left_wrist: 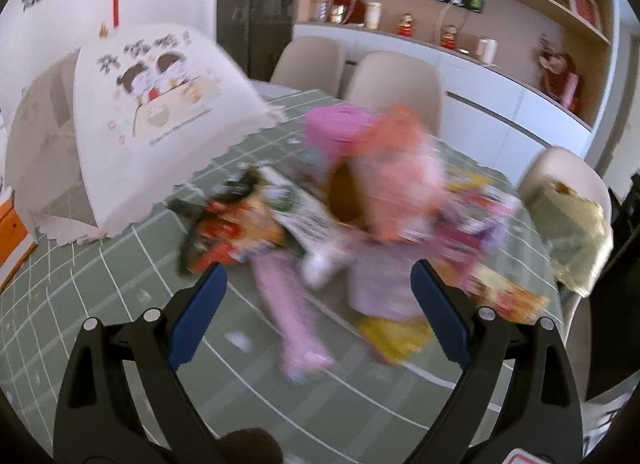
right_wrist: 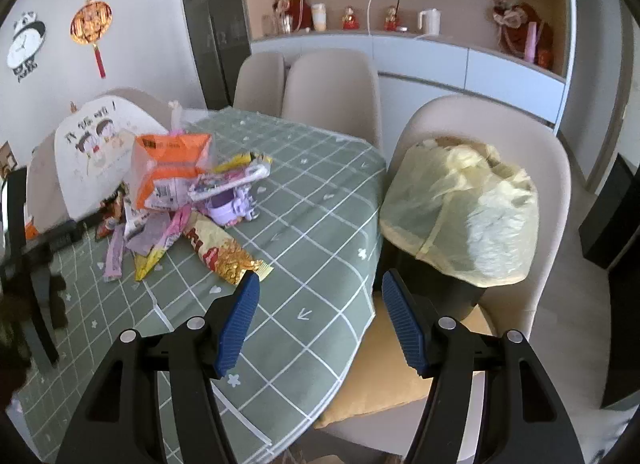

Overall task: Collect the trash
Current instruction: 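Grasp a dark snack wrapper with the left gripper while the right gripper grasps a gold chip bag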

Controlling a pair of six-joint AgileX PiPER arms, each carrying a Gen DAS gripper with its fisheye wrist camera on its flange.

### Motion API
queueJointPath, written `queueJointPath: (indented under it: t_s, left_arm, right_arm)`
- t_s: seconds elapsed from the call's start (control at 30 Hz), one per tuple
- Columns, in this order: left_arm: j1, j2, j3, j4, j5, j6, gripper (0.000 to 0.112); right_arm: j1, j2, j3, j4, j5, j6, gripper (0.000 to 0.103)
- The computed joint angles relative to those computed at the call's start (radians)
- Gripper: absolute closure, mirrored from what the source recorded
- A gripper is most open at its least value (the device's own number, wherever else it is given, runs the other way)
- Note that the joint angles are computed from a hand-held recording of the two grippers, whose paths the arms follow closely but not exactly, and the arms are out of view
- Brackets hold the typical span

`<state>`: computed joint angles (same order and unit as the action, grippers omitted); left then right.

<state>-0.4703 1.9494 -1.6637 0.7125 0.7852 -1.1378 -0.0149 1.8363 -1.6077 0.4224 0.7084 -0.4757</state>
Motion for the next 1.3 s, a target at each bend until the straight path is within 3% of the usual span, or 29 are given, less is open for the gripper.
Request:
queueJointPath:
  t_s: [0.1, 0.27, 0.47, 0.57, 0.6, 0.7, 0.8, 0.9, 1.0, 1.17, 1.3]
  left_arm:
    - [0.11, 0.017, -0.027, -0.066, -0.02, 0.139, 0.022]
    - [0.282, 0.078, -0.133, -0.333, -0.07, 0.479, 0.022]
    - [0.354, 0.209, -0.324, -0.528, -0.007, 0.734, 0.025]
    - [0.37, 0.266, -0.422, -0.627, 0.073, 0.828, 0.025]
    - [0.371, 0.275, -0.437, -0.637, 0.087, 0.838, 0.027]
    - [0.371, 0.284, -0.449, -0.661, 0.107, 0.848, 0.05]
    - [0.388, 0.284, -0.437, -0.719, 0.089, 0.86, 0.06]
    - [0.401, 0.274, -0.423, -0.782, 0.092, 0.849, 0.077]
    - [0.399, 0.22, -0.341, -0.891, 0.045, 0.88, 0.081]
    - [0.341, 0.137, -0.255, -0.909, -0.002, 0.894, 0.088]
    - [0.31, 0.1, -0.253, -0.899, 0.008, 0.868, 0.093]
  right_arm:
    - [0.038, 0.034, -0.034, -0.064, -0.008, 0.067, 0.042]
    - [0.106, 0.13, -0.156, -0.211, 0.028, 0.247, 0.042]
    - [0.168, 0.221, -0.286, -0.314, 0.101, 0.334, 0.042]
    - [0.187, 0.243, -0.321, -0.35, 0.122, 0.351, 0.042]
    - [0.191, 0.244, -0.321, -0.361, 0.12, 0.358, 0.042]
    - [0.195, 0.26, -0.341, -0.383, 0.136, 0.381, 0.042]
    - [0.197, 0.276, -0.362, -0.384, 0.156, 0.392, 0.042]
    - [0.209, 0.283, -0.369, -0.396, 0.163, 0.389, 0.042]
    - [0.218, 0.274, -0.357, -0.403, 0.153, 0.385, 0.043]
    - [0.22, 0.29, -0.385, -0.377, 0.157, 0.346, 0.042]
    - [0.201, 0.368, -0.512, -0.227, 0.241, 0.201, 0.042]
